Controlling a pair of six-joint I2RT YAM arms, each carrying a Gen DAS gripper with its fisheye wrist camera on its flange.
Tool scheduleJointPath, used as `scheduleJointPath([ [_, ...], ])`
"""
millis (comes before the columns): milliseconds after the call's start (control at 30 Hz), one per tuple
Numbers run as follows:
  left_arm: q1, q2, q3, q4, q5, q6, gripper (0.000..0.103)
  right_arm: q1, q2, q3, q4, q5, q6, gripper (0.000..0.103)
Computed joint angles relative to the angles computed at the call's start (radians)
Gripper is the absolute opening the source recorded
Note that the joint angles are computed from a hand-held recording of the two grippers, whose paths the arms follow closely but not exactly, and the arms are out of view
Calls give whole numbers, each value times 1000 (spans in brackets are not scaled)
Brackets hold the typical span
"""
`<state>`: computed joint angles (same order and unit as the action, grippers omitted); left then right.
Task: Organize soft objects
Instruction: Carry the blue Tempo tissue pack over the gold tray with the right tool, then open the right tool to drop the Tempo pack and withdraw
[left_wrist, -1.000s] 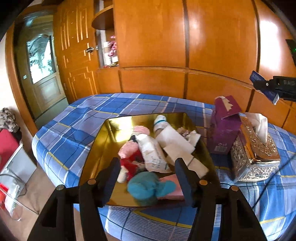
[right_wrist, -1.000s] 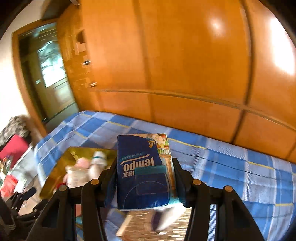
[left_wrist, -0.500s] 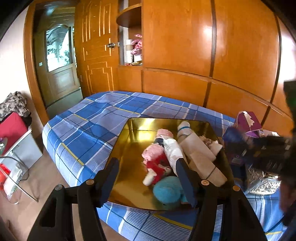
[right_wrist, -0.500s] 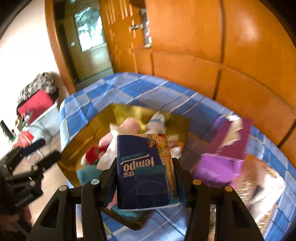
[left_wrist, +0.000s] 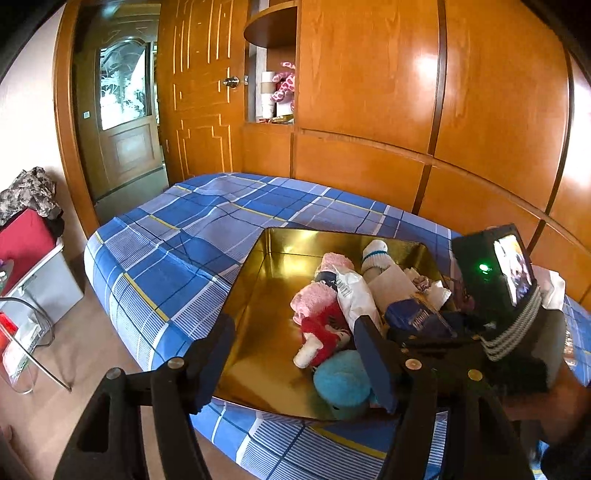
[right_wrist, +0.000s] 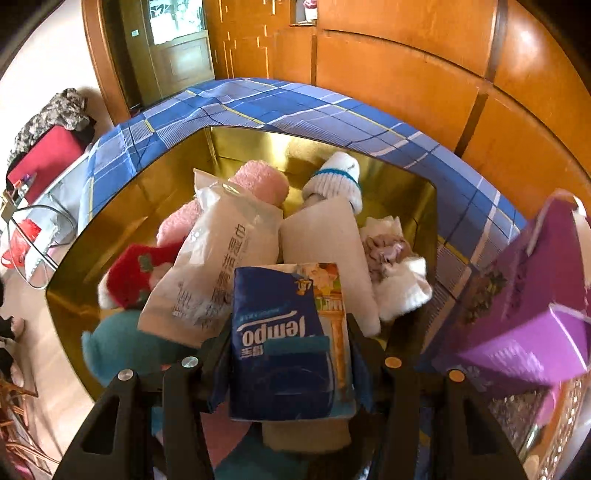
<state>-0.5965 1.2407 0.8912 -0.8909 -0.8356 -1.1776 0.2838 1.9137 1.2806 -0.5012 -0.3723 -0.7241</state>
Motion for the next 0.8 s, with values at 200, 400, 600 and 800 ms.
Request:
scheduleJointPath([
  [200,-1,4,1,-1,1,-4,70,10,-9,-5,10,-2,14,55],
  [400,-8,8,13,-14,-13,-14,74,-20,-63,-43,14,-60,16,79],
  [600,-34,20,37,-44,-37,-32,77,-67,-149,-94,32,-110,20,81],
  [800,-69,52,91,-70,-47,-46,94,-199,-320,-232,129,-191,43,81],
])
